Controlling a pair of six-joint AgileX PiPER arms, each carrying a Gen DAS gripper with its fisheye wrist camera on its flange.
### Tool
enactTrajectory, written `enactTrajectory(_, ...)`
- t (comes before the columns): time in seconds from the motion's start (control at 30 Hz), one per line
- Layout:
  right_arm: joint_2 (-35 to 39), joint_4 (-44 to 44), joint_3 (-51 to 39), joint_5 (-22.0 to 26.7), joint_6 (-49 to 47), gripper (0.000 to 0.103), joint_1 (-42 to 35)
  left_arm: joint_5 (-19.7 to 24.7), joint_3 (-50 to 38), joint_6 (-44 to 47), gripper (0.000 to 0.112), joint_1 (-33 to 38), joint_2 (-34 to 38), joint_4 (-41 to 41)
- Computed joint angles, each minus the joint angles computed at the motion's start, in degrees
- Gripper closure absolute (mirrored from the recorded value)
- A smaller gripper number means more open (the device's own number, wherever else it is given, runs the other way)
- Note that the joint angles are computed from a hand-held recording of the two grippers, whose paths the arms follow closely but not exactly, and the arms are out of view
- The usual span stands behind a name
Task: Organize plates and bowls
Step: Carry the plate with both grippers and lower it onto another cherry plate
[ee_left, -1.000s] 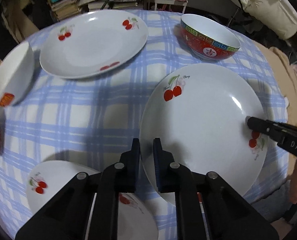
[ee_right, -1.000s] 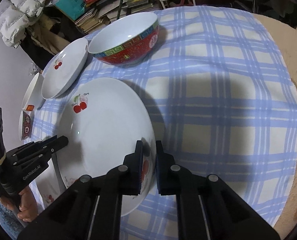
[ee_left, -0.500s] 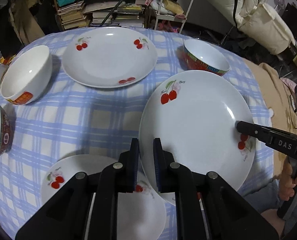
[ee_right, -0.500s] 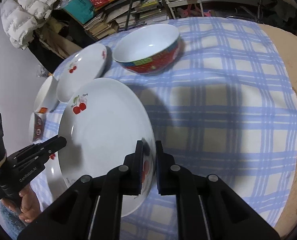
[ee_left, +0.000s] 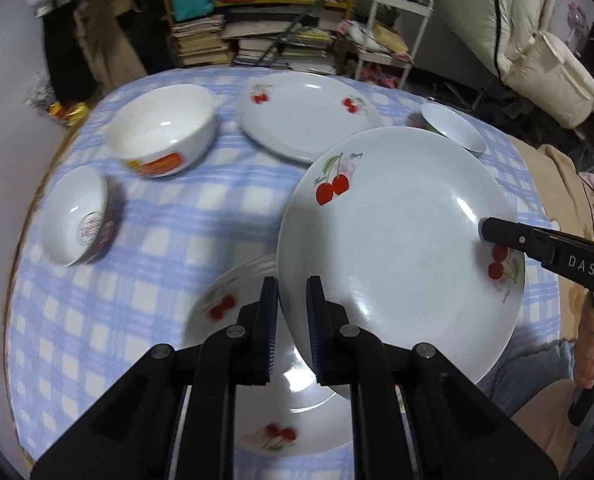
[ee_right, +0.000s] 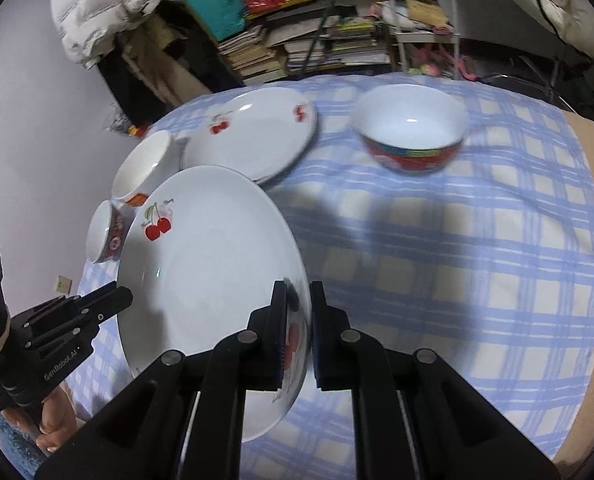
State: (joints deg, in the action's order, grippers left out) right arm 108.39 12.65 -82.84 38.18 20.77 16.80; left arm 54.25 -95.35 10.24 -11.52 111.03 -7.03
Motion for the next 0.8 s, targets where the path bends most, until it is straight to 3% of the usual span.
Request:
enactTrajectory(0.27, 0.2, 1.7, 1.3, -4.5, 1.1, 0.091, 5.9, -4.4, 12.9, 0.6, 0.099, 5.6, -9.4, 0.4)
enactTrajectory(0.43, 1.4, 3.5, 1.0, -3.7, 0.7, 0.091, 7.5, -7.3, 19.7, 2.5, 0.099, 8.7, -12.7, -3.2)
enactTrajectory(0.8, 3.6, 4.4, 1.2, -4.3, -0.4, 0.091, 9.4, -8.1, 22.2, -1.7, 0.099, 7.9, -9.9, 2.1)
